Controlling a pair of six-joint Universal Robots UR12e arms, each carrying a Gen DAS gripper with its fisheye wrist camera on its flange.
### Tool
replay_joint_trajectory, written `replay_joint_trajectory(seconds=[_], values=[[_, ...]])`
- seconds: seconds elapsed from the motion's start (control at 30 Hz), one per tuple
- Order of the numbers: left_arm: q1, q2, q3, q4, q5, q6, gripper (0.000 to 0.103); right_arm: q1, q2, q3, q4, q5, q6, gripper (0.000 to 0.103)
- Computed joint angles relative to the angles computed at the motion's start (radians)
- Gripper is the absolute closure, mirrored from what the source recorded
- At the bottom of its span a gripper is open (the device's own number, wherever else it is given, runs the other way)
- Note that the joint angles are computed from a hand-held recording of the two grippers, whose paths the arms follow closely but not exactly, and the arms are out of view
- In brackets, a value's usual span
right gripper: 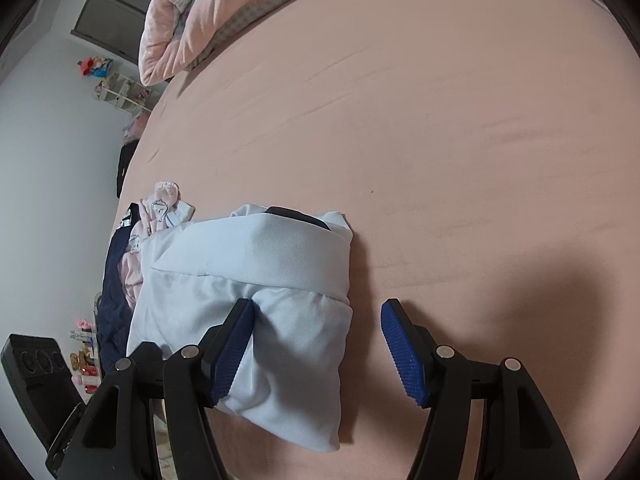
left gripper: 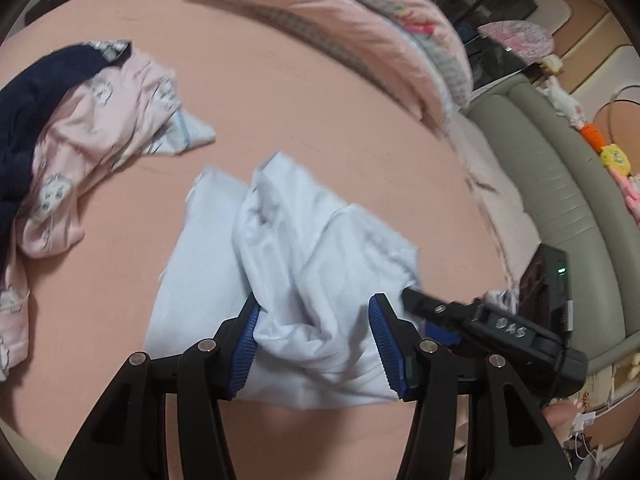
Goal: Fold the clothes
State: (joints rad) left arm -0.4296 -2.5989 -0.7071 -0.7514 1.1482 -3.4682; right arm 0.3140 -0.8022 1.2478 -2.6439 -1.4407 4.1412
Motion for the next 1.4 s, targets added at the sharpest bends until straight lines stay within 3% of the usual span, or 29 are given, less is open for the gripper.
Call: replay_joint_trajectory(seconds=[0.03, 0.07, 0.13, 0.3, 0.43, 0.53, 0.6, 0.73, 0.93, 1.03, 1.23, 1.4], values=[[-0.004, -0.002, 0.008, -0.006, 0.017, 0.018, 0.082, 0.0, 0.001, -0.001, -0.002, -0.001, 0.002, 0.038], [-0.009, -0.004, 0.012, -0.003, 0.035, 0.04, 0.083, 0.001, 0.001, -0.001, -0.003, -0.003, 0.004, 0.038], [-0.016, -0.007, 0.021, -0.01, 0.072, 0.08, 0.084, 0.001, -0.001, 0.003, -0.018, -0.01, 0.008, 0.038], [-0.012, -0.007, 0.014, -0.024, 0.05, 0.054, 0.085, -0.012, -0.011, 0.057, -0.178, 0.044, 0.065, 0.038], [-0.011, -0.007, 0.015, -0.035, 0.055, 0.062, 0.085, -0.021, -0.004, 0.053, -0.133, 0.093, 0.111, 0.038], [-0.011, -0.007, 0.014, -0.027, 0.05, 0.056, 0.085, -0.023, 0.01, 0.06, -0.209, 0.126, 0.155, 0.039], [-0.011, -0.005, 0.007, -0.001, 0.041, 0.057, 0.085, -0.015, 0.014, 0.056, -0.226, 0.089, 0.163, 0.055], [-0.012, 0.002, -0.013, 0.069, 0.023, 0.062, 0.091, 0.011, 0.013, 0.048, -0.216, -0.022, 0.2, 0.069], [-0.012, 0.009, -0.011, 0.092, 0.001, 0.084, 0.091, 0.04, 0.002, 0.004, -0.133, -0.142, 0.041, 0.071], [-0.006, 0.015, -0.024, 0.11, -0.012, 0.044, 0.091, 0.05, -0.004, -0.01, -0.118, -0.177, -0.028, 0.071], [0.019, 0.045, -0.079, 0.167, -0.071, -0.038, 0.091, 0.064, 0.005, -0.064, -0.026, -0.206, -0.117, 0.071], [0.024, 0.059, -0.106, 0.168, -0.039, -0.031, 0.091, 0.08, 0.03, -0.132, 0.095, -0.24, -0.165, 0.069]])
